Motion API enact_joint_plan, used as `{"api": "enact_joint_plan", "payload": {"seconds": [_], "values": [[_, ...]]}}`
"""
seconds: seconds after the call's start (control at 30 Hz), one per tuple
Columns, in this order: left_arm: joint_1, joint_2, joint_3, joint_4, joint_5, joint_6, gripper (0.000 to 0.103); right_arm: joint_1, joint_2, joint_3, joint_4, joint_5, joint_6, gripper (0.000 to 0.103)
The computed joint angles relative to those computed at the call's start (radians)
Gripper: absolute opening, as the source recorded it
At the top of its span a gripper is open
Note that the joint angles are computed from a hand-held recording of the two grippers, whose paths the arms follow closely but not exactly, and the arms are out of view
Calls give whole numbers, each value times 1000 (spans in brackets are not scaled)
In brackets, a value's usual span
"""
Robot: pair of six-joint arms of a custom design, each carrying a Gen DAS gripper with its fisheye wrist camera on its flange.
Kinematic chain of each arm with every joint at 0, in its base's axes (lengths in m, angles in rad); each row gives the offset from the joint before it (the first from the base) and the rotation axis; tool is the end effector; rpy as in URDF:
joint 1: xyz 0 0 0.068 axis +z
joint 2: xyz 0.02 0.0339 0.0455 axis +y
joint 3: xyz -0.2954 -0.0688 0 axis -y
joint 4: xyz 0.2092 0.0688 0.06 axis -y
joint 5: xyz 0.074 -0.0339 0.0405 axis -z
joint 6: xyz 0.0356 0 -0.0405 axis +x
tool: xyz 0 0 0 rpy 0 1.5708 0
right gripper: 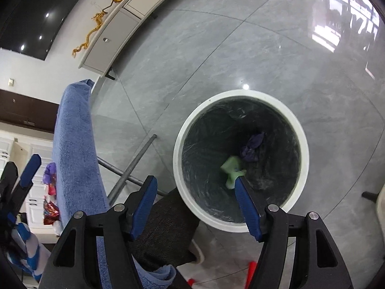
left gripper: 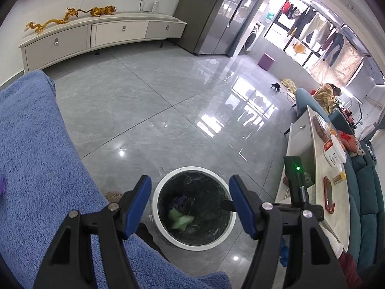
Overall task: Collect trash
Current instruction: 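Move both tools back over the rug toward the wrappers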
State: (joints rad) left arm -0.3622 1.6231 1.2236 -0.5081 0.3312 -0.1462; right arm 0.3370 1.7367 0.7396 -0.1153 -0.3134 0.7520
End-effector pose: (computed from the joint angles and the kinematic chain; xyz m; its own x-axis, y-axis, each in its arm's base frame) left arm 0.2931 -0.1234 0.2976 -0.8051 0.1578 -0.5717 0.4094 0.8454 -0.3432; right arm 0.2610 0.1031 0.1650 -0.9209 0.3659 -0.1343 0.2544 0.8253 0.5042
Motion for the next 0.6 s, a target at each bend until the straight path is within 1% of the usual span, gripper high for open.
{"api": "enact_joint_plan", "payload": {"seconds": [0.1,0.27,0.37,0.53,0.6], "values": [[18,-21,-19,11,-4,1,65,13,-21,16,-12,20,-3,66],[43,-90,-93,68,-51,-11,65,42,-90,50,-70,117,-4,66],[63,-139,-132,85,-79,-4,65,69,-134,77,-117,182,3,66],[132,-226,-168,26,-83,58,65,138,-195,154,-209,285,-8,66],[169,-280,-195,14,-96,92,65,183,-211,211,-259,340,-18,66]]}}
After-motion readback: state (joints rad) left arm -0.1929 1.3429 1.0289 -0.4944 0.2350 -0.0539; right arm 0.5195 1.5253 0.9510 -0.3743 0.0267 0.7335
